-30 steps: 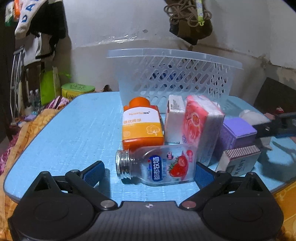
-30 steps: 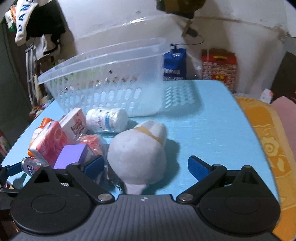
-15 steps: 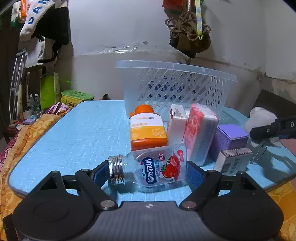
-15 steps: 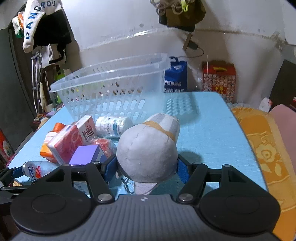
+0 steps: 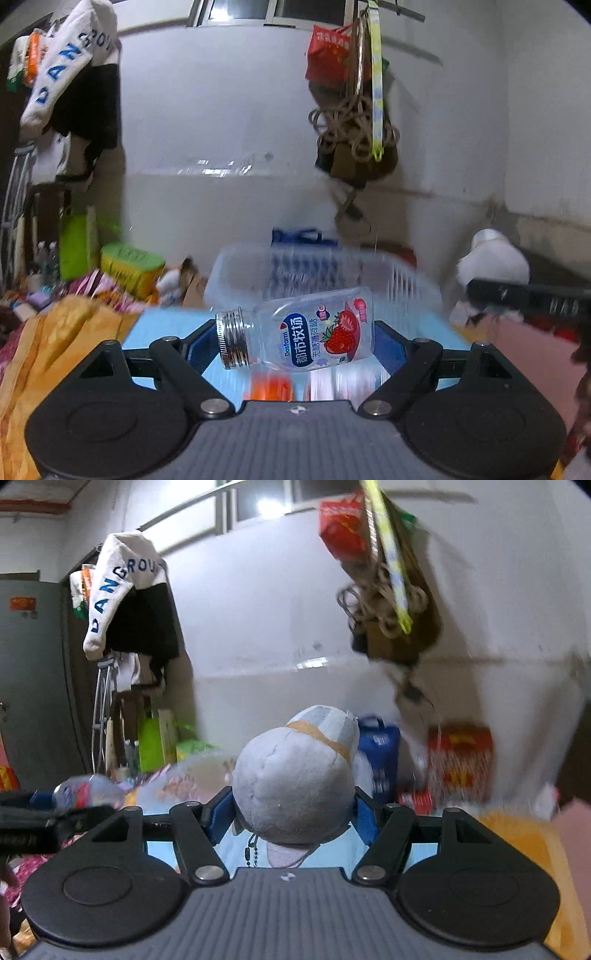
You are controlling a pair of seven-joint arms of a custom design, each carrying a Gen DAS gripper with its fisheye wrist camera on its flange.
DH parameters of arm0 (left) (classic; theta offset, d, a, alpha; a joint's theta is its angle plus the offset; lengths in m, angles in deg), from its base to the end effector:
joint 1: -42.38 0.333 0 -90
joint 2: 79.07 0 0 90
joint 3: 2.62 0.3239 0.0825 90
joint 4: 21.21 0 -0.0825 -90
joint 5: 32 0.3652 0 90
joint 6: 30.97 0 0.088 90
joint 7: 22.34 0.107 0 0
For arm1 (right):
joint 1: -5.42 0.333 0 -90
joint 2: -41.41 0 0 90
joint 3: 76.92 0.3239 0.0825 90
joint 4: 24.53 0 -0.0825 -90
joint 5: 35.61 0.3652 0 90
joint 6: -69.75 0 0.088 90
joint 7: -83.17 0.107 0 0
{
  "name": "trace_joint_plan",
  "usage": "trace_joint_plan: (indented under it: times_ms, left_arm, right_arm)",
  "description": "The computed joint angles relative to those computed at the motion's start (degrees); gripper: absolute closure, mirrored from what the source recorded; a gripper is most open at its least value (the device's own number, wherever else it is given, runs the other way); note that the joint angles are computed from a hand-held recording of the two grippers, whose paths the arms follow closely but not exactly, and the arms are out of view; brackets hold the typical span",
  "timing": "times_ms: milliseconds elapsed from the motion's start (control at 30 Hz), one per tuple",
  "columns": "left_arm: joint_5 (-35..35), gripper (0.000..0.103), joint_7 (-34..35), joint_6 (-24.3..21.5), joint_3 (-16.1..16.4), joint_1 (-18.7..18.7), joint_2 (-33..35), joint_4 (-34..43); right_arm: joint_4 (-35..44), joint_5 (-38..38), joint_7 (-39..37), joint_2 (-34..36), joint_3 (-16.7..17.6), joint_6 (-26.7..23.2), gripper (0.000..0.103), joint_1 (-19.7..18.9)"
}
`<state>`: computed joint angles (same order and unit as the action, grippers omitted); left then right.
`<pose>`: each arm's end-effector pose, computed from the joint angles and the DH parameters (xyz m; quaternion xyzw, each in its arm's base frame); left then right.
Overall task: Organize objects
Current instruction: 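Lift both held items into the clear basket and open both tools, then grasp the KENT box with the right tool while the left tool grasps the pink tissue pack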
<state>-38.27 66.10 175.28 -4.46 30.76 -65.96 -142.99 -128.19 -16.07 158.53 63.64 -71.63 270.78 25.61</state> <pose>0.5868 -0.1247 0.4791 -0.5547 0.5943 -0.4691 0.3451 0.6217 0.2399 0.5058 -0.6323 0.4879 -0.3353 0.4997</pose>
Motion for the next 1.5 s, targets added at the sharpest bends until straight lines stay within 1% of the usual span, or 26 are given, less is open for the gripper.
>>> trace_joint_plan:
  times_ms: [33, 67, 100, 133, 167, 233, 300, 333, 367, 400, 500, 533, 600, 667, 733, 767, 800, 867, 933, 1000, 1067, 1133, 1233, 1333, 1400, 1500]
  left_arm:
    - [-1.2, 0.015, 1.0, -2.7, -0.5, 0.6, 2.2, 5.0]
    - [0.5, 0.015, -0.7, -5.9, 0.9, 0.0, 4.5, 10.0]
    - [-0.3, 0.015, -0.8, -9.2, 0.4, 0.6, 7.0, 15.0]
    - [3.0, 0.015, -3.1, -12.3, 0.2, 1.6, 9.8, 20.0]
    - [4.0, 0.015, -4.7, -15.8, 1.3, 1.0, 12.6, 25.0]
    - [3.9, 0.015, -5.1, -22.7, -0.2, 2.5, 18.5, 34.8]
    - [5.4, 0.015, -6.1, -25.2, -0.7, 3.2, 23.0, 40.9]
    - [6.2, 0.014, -7.0, -25.1, 0.2, 2.7, 23.7, 41.5]
    - [7.1, 0.014, -8.2, -25.1, 1.6, 1.7, 24.7, 42.4]
    - [7.9, 0.013, -9.6, -24.8, 3.6, 0.5, 25.5, 43.0]
    - [9.1, 0.0, -16.4, -19.8, 13.0, -5.7, 24.8, 39.1]
    - [9.7, 0.0, -17.3, -17.4, 13.9, -6.3, 23.4, 36.4]
    - [12.6, 0.0, -17.4, -15.6, 11.1, -4.0, 20.5, 32.9]
    - [14.7, 0.0, -18.1, -12.3, 9.0, -2.2, 17.0, 28.0]
    - [22.0, 0.0, -20.7, -12.4, 0.6, 5.4, 13.0, 22.4]
    - [23.6, 0.0, -20.8, -11.6, -2.2, 7.9, 11.2, 19.1]
    - [22.3, 0.0, -18.9, -10.1, -3.0, 8.4, 9.6, 15.6]
    - [19.3, 0.0, -15.9, -6.0, 1.3, 3.9, 6.4, 8.3]
    - [18.5, 0.0, -14.6, -4.7, 2.7, 2.1, 4.2, 3.5]
    - [19.7, 0.0, -14.9, -3.0, 0.3, 4.5, 2.1, -0.6]
    - [19.7, 0.0, -14.2, -1.1, -0.6, 5.4, 0.3, -3.8]
    - [19.1, 0.0, -13.7, -0.8, -1.4, 5.8, -1.0, -5.5]
    - [22.6, 0.001, -16.7, -0.9, -3.9, 8.7, -1.3, -5.7]
    - [19.4, 0.003, -13.9, -1.7, -2.8, 6.4, -1.3, -5.9]
    - [18.6, 0.004, -13.1, -3.1, -2.7, 6.0, -0.9, -5.3]
    - [17.8, 0.007, -11.7, -5.3, -2.3, 5.0, -0.5, -5.0]
  right_arm:
    - [4.8, 1.5, -1.8, 2.2, -2.3, -3.1, 0.035, 1.9]
    - [9.8, -0.1, 0.2, 4.9, -6.6, -6.8, 0.035, 4.7]
    - [14.8, -0.5, 1.8, 7.8, -10.3, -10.5, 0.035, 6.9]
    - [19.7, 2.6, -0.7, 10.6, -12.0, -14.3, 0.035, 7.9]
    - [24.0, 1.6, -0.1, 13.1, -11.9, -17.7, 0.035, 7.0]
    - [31.0, -0.5, 2.2, 17.7, -13.0, -22.8, 0.034, 6.7]
    - [35.8, -2.8, 3.2, 21.0, -12.9, -25.7, 0.031, 6.0]
    - [37.0, -3.9, 5.0, 21.9, -14.4, -26.6, 0.022, 6.8]
    - [36.5, -6.7, 7.6, 22.0, -15.3, -25.2, 0.008, 7.2]
    - [34.0, -5.5, 7.9, 21.2, -16.8, -21.8, 0.001, 8.7]
    - [24.5, -5.9, 6.9, 16.2, -13.5, -12.4, 0.0, 7.7]
    - [20.5, -4.9, 6.7, 13.9, -13.4, -10.2, 0.0, 8.3]
    - [13.6, -3.0, 6.1, 9.7, -10.3, -5.7, 0.0, 6.9]
    - [4.6, -3.4, 7.8, 4.9, -1.9, -0.3, 0.0, 0.8]
    - [-2.1, -1.9, 9.4, 0.7, 1.2, -0.8, 0.0, -1.3]
    - [-5.1, 0.3, 9.5, -1.3, 0.2, -2.0, 0.0, 0.1]
    - [-7.3, 2.6, 8.6, -2.8, 0.4, -2.8, 0.0, 0.5]
    - [-12.8, -0.4, 12.8, -4.9, 2.7, -1.3, 0.0, -1.5]
    - [-16.0, 4.2, 7.6, -6.9, -1.4, -2.0, 0.0, 3.8]
    - [-17.9, 10.3, -0.7, -7.5, -8.3, -0.2, 0.0, 12.4]
    - [-19.4, 16.4, -9.4, -7.5, -11.6, 3.1, 0.0, 18.2]
    - [-19.9, 19.7, -14.8, -6.9, -11.8, 6.4, 0.0, 20.5]
    - [-18.0, 24.4, -21.7, -6.2, -12.0, 3.6, 0.0, 22.2]
    - [-14.9, 32.2, -28.1, -4.3, -13.8, 1.4, 0.0, 24.7]
    - [-12.1, 39.8, -33.1, -3.3, -17.8, -3.4, 0.0, 28.1]
    - [-10.6, 42.4, -31.3, -2.2, -23.2, -7.3, 0.0, 31.9]
